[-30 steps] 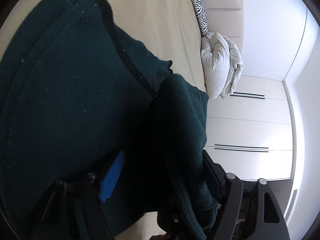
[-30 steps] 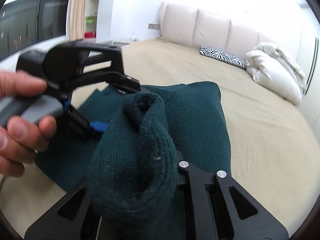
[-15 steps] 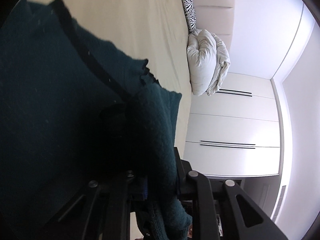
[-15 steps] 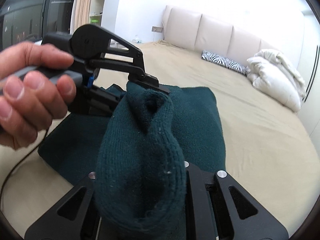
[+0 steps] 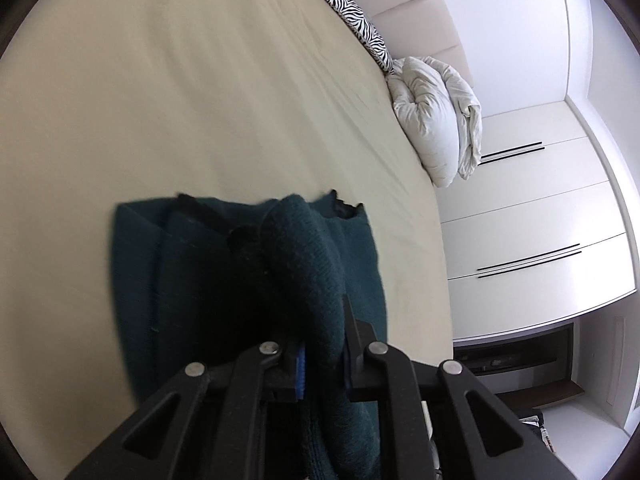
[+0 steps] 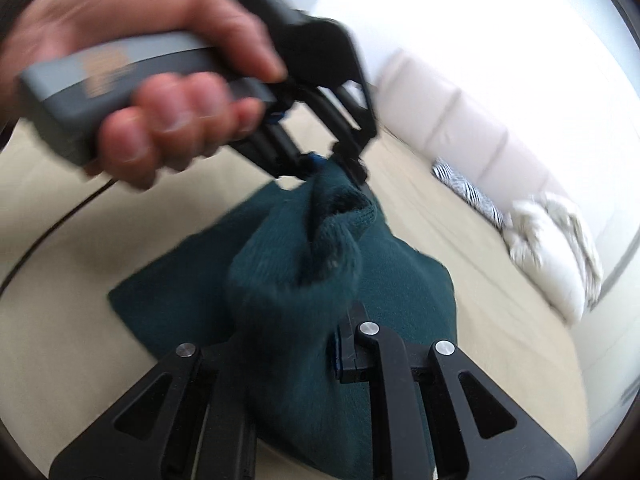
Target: Fold small clothes
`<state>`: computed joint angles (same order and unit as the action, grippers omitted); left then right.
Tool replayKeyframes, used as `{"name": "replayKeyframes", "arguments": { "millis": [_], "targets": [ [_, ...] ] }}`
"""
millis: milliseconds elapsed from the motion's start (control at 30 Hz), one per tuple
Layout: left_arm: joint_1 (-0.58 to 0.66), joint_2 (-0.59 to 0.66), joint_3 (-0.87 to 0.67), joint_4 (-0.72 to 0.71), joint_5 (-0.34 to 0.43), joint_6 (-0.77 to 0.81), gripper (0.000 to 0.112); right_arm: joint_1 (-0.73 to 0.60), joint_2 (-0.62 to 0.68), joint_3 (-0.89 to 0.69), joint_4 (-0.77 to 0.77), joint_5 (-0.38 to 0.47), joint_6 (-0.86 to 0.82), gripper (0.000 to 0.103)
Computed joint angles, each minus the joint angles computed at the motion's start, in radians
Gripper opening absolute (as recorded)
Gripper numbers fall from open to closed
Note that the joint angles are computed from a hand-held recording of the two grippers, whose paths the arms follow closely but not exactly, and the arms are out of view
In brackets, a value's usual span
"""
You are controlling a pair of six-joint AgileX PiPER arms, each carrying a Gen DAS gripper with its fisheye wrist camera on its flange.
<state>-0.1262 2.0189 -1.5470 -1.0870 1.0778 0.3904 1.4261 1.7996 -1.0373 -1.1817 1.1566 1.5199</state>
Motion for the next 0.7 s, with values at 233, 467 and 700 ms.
{"name": "replayKeyframes", "arguments": {
  "millis": [233, 467, 700],
  "targets": [
    [0.059, 0.043, 0.072, 0.021, -0.016, 0.094, 0.014, -0.037, 0.113, -0.076, 0.022, -0.089, -0.139, 0.011],
    [0.096, 0.007, 0.121, -0.001, -0.012, 0.160, 0.014, -0.036, 0.125, -0.098, 0.017, -0.103, -0.188, 0.011],
    [0.175, 0.015, 0.247, -0.064, -0.010, 0.263, 0.017, -0.033, 0.171, -0.106, 0.028, -0.124, -0.180, 0.015]
  ]
}}
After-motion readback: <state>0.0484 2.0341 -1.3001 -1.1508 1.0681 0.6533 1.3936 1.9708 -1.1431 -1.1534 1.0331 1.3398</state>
